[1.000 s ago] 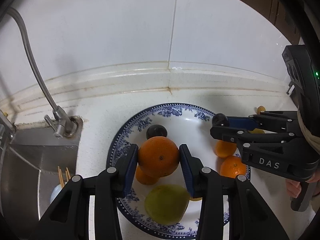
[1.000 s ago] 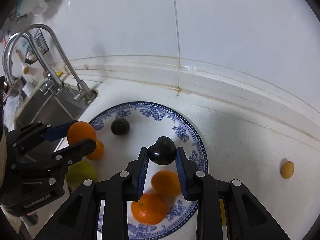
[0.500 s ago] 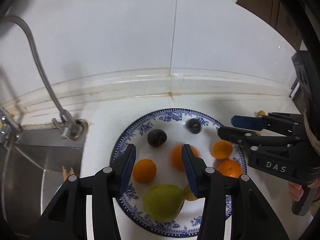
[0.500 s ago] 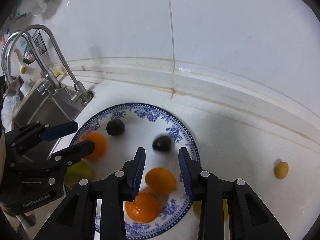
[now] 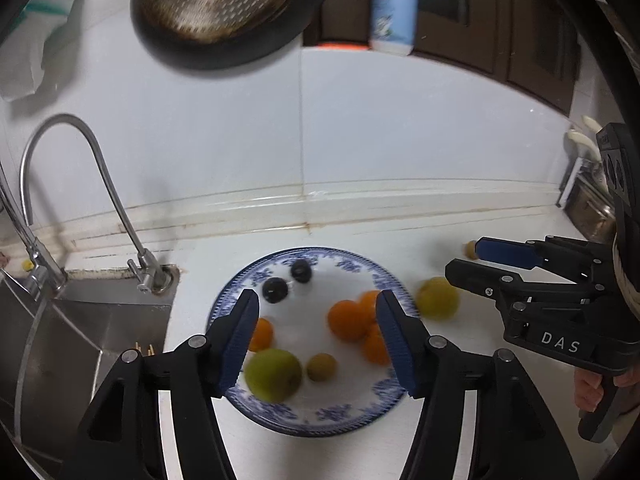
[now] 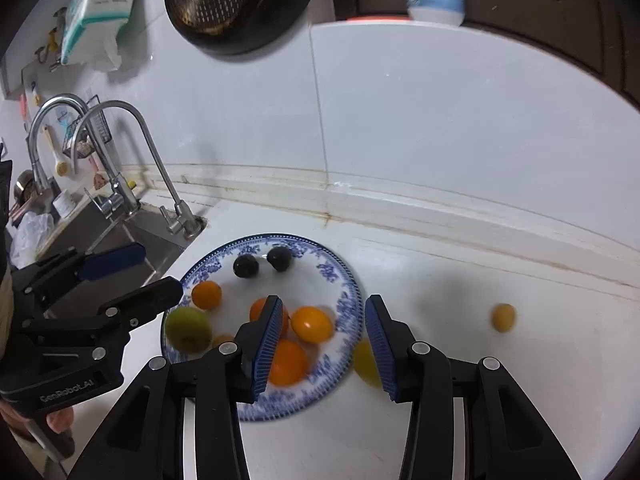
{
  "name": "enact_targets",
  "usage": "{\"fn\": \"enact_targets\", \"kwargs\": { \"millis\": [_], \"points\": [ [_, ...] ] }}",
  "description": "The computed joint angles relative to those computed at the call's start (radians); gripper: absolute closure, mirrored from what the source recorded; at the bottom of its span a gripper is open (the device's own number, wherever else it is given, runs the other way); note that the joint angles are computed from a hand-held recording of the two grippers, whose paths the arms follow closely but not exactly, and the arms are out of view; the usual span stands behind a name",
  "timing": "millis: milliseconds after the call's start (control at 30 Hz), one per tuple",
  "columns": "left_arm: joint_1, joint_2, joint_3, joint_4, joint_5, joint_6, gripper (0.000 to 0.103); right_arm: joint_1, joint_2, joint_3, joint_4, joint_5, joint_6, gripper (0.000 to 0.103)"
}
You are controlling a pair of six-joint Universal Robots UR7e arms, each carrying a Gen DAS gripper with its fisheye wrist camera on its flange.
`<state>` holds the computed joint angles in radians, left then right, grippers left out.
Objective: Organize fruits
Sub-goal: 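Lift both open tools off the plate toward the remaining fruits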
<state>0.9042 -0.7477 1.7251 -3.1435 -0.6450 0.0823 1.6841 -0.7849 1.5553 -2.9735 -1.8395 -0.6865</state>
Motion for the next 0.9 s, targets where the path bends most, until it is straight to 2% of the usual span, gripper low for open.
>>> {"fn": "enact_targets", "kwargs": {
  "millis": [133, 300, 400, 533, 633, 800, 900],
  "points": [
    [-0.030, 0.003, 0.026, -0.035, -0.008, -0.010, 0.041, -0.010, -0.052, 0.064, -0.059, 0.009, -0.020, 0.053],
    [-0.066, 0.011, 0.041, -0.048, -0.020, -0.015, 0.036, -0.028, -0.120, 0.131, -0.094, 0.028, -0.024, 0.053],
    [-0.082, 0.019, 0.044, -0.056, -0.029, -0.021, 0.033, -0.038, -0.154, 0.171, -0.124, 0.037, -0.025, 0.047],
    [-0.092, 0.039, 0.031, -0.042, -0.036, -0.028, 0.029, -0.049, -0.187, 0.203, -0.158, 0.035, -0.036, 0.047],
    [-0.091, 0.057, 0.012, -0.013, -0.038, -0.047, 0.021, -0.057, -0.202, 0.213, -0.178, 0.018, -0.042, 0.044],
    [-0.085, 0.098, -0.033, 0.029, -0.037, -0.040, 0.020, -0.074, -0.205, 0.202, -0.183, -0.012, -0.043, 0.042],
    [-0.069, 0.123, -0.069, 0.059, -0.064, -0.020, 0.020, -0.082, -0.194, 0.183, -0.177, -0.040, -0.047, 0.042]
  ]
}}
